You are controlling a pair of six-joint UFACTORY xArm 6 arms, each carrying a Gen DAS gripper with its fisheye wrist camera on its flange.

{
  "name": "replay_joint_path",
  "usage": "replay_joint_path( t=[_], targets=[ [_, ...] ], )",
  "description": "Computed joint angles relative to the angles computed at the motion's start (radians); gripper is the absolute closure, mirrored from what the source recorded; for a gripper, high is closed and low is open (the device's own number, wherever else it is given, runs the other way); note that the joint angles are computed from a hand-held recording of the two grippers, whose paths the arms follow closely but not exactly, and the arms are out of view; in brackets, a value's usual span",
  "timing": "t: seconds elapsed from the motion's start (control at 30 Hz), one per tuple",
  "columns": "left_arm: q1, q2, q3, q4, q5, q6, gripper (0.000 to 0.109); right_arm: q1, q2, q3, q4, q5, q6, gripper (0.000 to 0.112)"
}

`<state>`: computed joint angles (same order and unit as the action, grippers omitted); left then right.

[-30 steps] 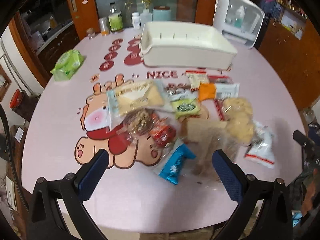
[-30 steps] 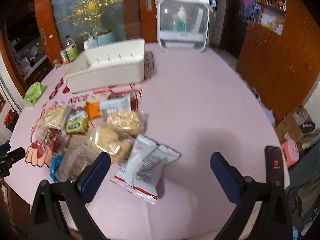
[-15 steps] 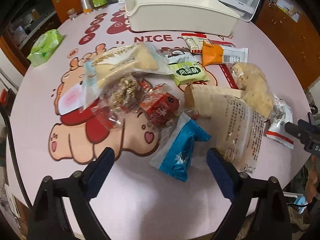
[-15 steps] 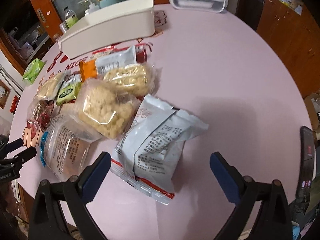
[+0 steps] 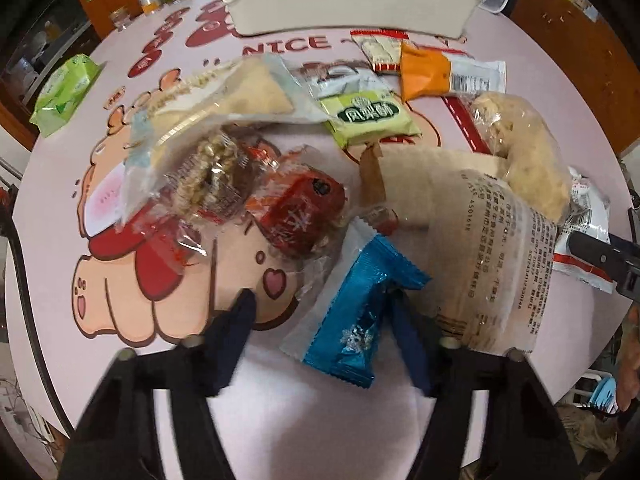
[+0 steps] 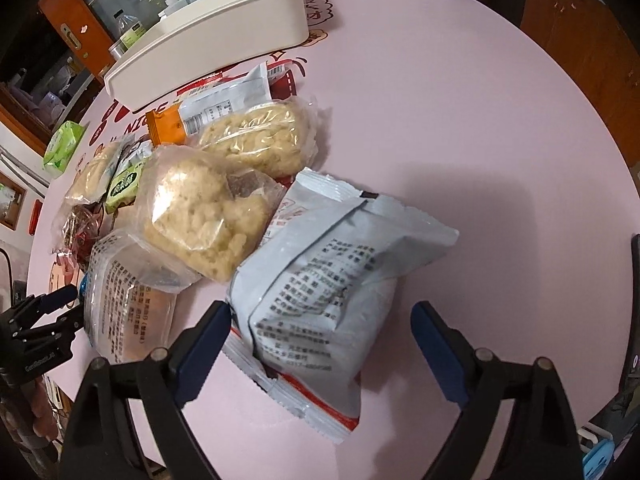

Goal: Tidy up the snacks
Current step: 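Grasp the blue candy with the left tool while the right tool grasps the white printed bag, then carry both snacks over the white tray and open both tools to drop them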

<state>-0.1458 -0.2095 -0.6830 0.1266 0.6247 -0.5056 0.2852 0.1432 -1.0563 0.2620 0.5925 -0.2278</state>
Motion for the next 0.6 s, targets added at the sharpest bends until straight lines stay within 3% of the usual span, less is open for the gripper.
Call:
replay_joint_path(
  t=[0.07, 0.1, 0.2, 0.3, 0.4, 0.6],
  targets=[
    [-0.004, 0.0, 0.001, -0.03, -0.007, 0.021, 0.065, 0.001, -0.002, 0.005, 0.001, -0.001, -0.011, 0.026],
    [-0.011, 0.003, -0.003, -0.016, -0.001, 0.013, 0.067, 0.002, -0.001, 0.006, 0.001, 0.0, -0.016, 0.035],
    [-0.017, -0.006, 0.004, -0.031, -0.005, 0.005, 0.077, 0.009, -0.012, 0.03, 0.005, -0.037, -0.031, 0.04],
    [-0.017, -0.019, 0.013, -0.022, -0.005, -0.032, 0.078, 0.014, -0.028, 0.052, -0.01, -0.063, -0.035, 0.048],
    [-0.011, -0.078, 0.052, -0.031, -0.004, -0.061, 0.079, 0.026, -0.067, 0.097, -0.109, -0.123, 0.022, 0.05],
    [-0.011, -0.23, 0.085, -0.005, 0.025, -0.085, 0.08, 0.033, -0.147, 0.122, -0.042, -0.136, -0.055, 0.05]
  ],
)
